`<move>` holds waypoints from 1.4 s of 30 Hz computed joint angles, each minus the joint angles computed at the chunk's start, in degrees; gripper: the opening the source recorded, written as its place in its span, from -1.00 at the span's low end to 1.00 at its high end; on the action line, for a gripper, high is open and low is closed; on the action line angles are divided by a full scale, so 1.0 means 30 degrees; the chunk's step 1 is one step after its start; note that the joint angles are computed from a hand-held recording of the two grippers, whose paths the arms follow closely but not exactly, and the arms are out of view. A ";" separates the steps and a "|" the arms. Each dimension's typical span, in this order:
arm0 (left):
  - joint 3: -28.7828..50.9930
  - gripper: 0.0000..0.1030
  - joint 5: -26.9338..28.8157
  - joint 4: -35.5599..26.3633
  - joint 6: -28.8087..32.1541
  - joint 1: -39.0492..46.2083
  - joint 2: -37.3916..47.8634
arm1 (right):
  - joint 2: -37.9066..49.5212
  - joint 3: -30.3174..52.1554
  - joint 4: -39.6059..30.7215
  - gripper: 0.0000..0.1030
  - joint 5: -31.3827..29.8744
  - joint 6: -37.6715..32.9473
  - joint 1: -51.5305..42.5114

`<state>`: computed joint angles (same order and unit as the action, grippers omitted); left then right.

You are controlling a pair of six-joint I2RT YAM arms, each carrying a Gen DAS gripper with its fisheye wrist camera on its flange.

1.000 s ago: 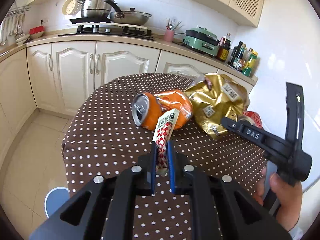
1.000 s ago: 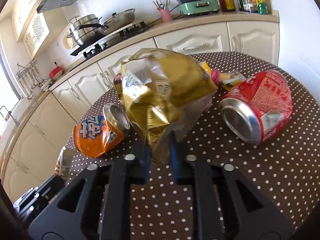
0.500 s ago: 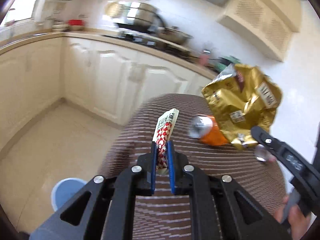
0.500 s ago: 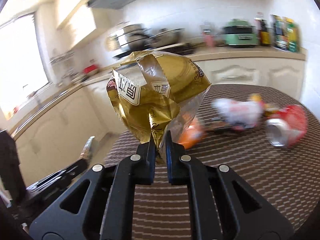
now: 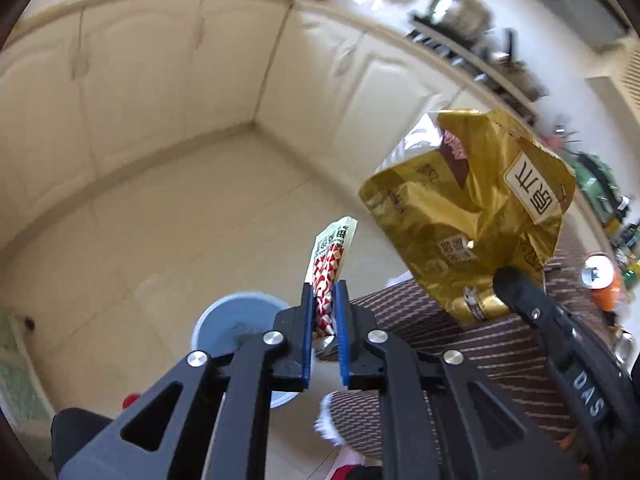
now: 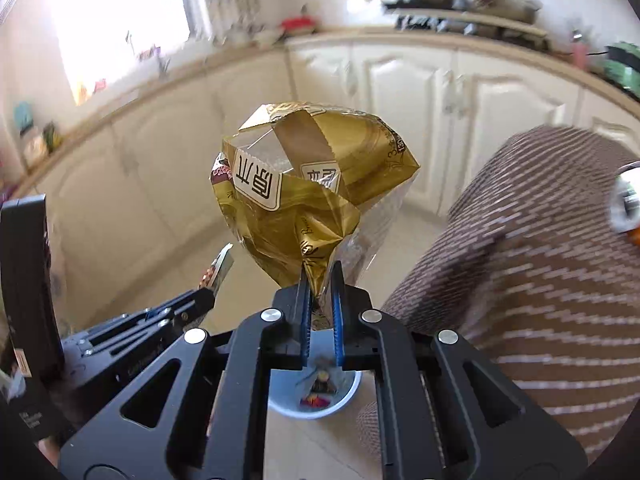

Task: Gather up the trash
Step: 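Carry the stick wrapper and gold chip bag over the blue bin, then open the left gripper to drop the stick wrapper into the bin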

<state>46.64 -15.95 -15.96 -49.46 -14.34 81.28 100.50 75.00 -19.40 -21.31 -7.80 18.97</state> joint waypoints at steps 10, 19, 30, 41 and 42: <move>-0.0268 -0.80 0.4447 0.4187 0.1003 0.3748 0.7675 | 0.7554 0.2977 -0.0106 -0.82 0.2979 0.0010 0.2711; 0.2343 -0.58 0.6366 0.4729 0.1701 0.4241 1.3041 | 1.2249 0.6466 -0.1411 -0.82 0.3423 0.0759 0.2705; 0.3797 -0.14 0.6316 0.3983 0.1156 0.4524 1.4692 | 1.5155 0.9282 -0.2775 -0.82 0.3028 0.1438 0.2798; 0.2746 -0.09 0.6156 0.4082 0.0895 0.4912 1.3675 | 1.6163 1.0413 -0.2967 -0.72 0.1630 0.2380 0.2748; 0.2651 -0.09 0.6141 0.4065 0.0893 0.4968 1.3538 | 1.6066 1.0296 -0.2883 -0.71 0.1643 0.2501 0.2738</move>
<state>54.59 2.47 -3.77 -46.79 0.56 121.90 148.70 105.88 -28.05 -16.38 -0.30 27.19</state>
